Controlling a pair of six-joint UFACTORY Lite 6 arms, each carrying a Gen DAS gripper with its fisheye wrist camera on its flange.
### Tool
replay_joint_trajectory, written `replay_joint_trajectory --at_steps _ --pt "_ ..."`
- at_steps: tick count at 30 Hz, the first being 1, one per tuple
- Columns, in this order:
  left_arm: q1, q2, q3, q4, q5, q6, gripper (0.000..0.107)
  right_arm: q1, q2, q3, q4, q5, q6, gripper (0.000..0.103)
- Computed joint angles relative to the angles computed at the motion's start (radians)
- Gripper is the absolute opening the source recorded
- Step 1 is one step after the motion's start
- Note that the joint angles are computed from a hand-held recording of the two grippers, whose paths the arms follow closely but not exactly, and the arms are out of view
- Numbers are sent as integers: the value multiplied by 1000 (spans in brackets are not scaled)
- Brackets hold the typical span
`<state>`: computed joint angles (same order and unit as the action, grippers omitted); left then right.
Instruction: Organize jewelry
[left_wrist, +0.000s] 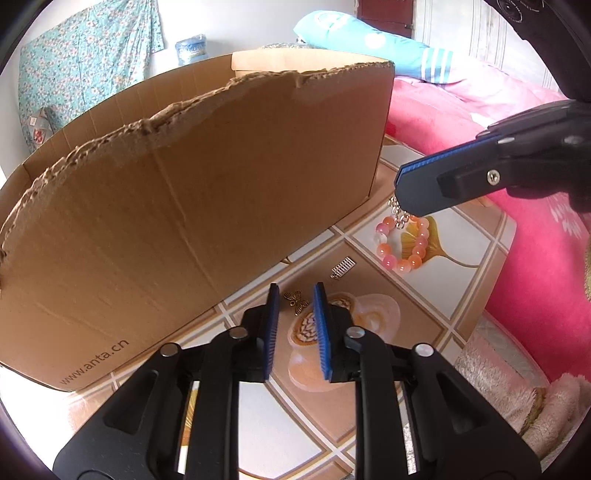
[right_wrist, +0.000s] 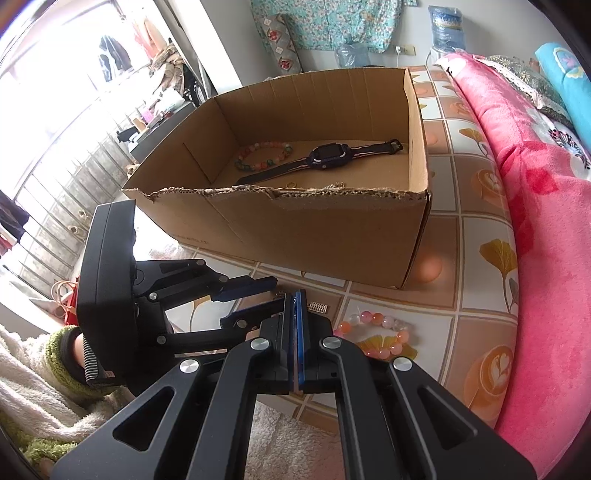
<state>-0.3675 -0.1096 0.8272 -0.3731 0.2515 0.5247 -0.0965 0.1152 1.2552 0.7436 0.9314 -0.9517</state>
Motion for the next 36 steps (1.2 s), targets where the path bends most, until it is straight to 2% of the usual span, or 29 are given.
replay_joint_trajectory --at_steps 2,11,12,21,23,25,30,33,36 --pt "-2 7 7 27 2 -24 7 -1 6 1 3 -1 -3 1" --pt "4 -1 1 26 7 -8 6 -4 12 -1 14 0 -12 1" --pt "6 -1 2 13 5 8 0 -5 11 -2 15 1 -13 1" --pt "21 -34 -13 -19 27 43 0 -7 -12 -11 11 2 -9 1" --pt "22 -44 -13 -41 32 63 5 -7 -16 -13 11 3 -8 1" --pt "18 -49 -20 -19 23 37 19 -6 -16 -13 11 3 -6 1" --pt "12 -20 0 10 20 4 20 -4 -10 -9 13 4 -8 1" --pt "7 4 12 82 18 -66 20 -5 -6 -7 15 4 -9 1" --pt "17 21 26 23 22 -17 17 -5 -2 -7 16 4 -10 1"
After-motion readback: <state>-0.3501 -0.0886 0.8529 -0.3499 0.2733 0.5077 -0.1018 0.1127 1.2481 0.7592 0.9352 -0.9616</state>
